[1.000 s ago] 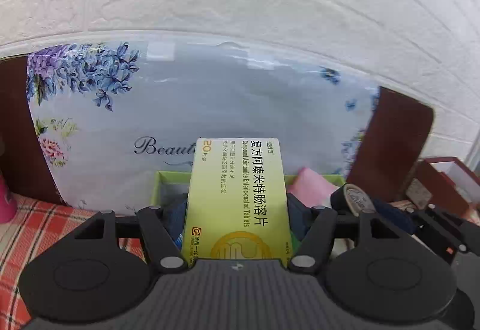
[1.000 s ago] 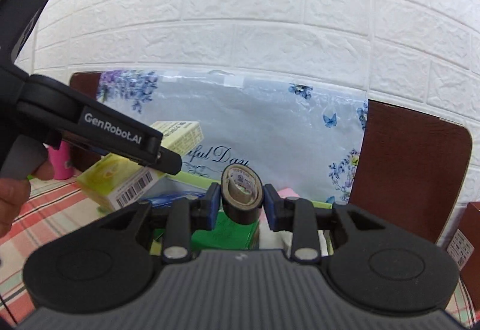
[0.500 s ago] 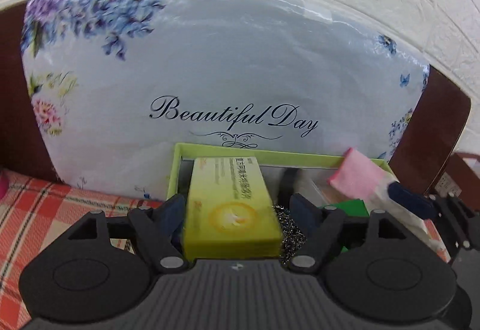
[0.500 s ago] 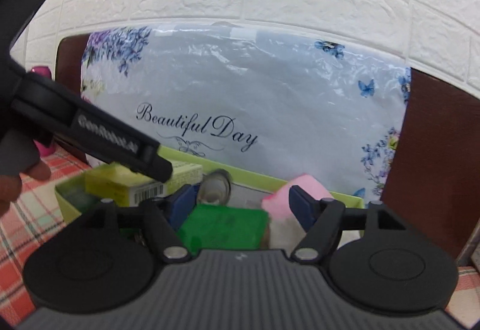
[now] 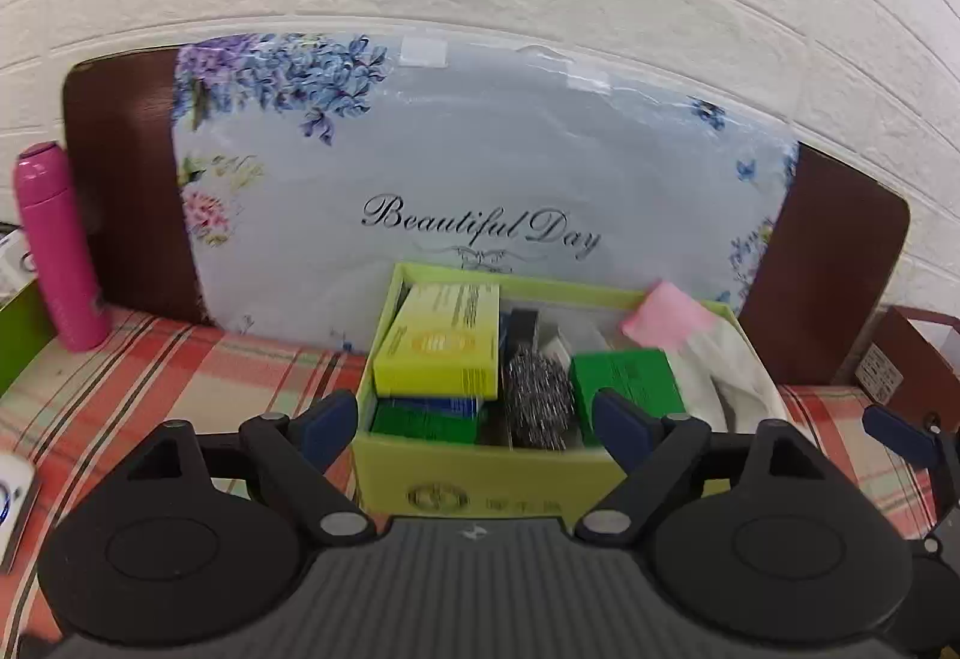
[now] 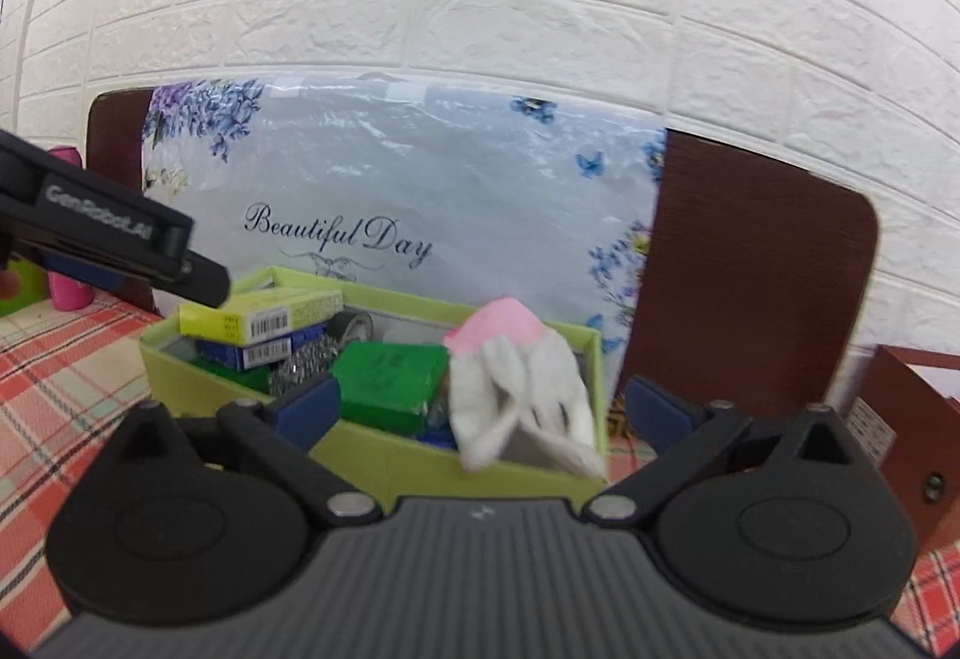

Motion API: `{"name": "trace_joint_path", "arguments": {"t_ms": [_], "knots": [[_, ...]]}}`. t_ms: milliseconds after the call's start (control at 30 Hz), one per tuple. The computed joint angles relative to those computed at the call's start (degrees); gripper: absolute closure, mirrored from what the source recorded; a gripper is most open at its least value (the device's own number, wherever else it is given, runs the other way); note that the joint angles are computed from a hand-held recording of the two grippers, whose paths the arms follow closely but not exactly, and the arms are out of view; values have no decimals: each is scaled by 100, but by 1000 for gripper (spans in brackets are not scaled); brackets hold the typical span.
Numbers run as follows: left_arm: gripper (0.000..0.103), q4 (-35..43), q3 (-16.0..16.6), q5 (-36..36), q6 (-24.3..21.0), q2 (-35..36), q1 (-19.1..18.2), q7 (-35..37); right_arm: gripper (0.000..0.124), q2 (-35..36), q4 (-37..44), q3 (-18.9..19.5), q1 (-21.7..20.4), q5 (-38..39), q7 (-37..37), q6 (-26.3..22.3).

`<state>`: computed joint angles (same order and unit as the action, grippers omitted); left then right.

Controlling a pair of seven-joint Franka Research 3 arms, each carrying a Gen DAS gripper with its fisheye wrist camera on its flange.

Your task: Organize objects

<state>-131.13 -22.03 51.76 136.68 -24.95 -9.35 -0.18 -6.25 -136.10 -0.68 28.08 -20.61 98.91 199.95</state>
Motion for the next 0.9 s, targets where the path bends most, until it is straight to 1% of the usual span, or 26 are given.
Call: {"name": "trace_joint_path", "arguments": {"t_ms": [33,100,133,233,367,467,567,833,900], "knots": [[11,-61,-82,-33,-90,-97,-51,-92,21,-175,-127,-152,78,-218,174,-102],[11,-184,-231,-104,-234,-256,-164,-282,21,-531,-381,-674,485,-552,401,-350],[11,-238,-300,-152,-315,-319,-225,-370,21,-700,-521,-856,637,-566,410,-449],[11,-317,-464,-372,-630,-385,-428,-532,21,-1199,-948,-951,704,-323,323,-779],[11,-314,-517,-750,-1031,-296,-770,-376,21,-1771,-1448,-1215,948,-69,132,-1145],[11,-297,-549,-868,-1245,-212,-957,-313,21,-2078,-1734,-1156,918,135,-11,-1356],[11,-341,-526,-950,-1271,-229,-1104,-355,21,-2302,-1953,-1116,929,320,-192,-1451],[11,-288,-591,-925,-1636,-286,-1260,-405,21,-2635,-2225,-886,822,883,-559,-1445],[11,-285,-591,-923,-1676,-288,-1290,-420,21,-2666,-2245,-890,862,1035,-662,-1464]]}}
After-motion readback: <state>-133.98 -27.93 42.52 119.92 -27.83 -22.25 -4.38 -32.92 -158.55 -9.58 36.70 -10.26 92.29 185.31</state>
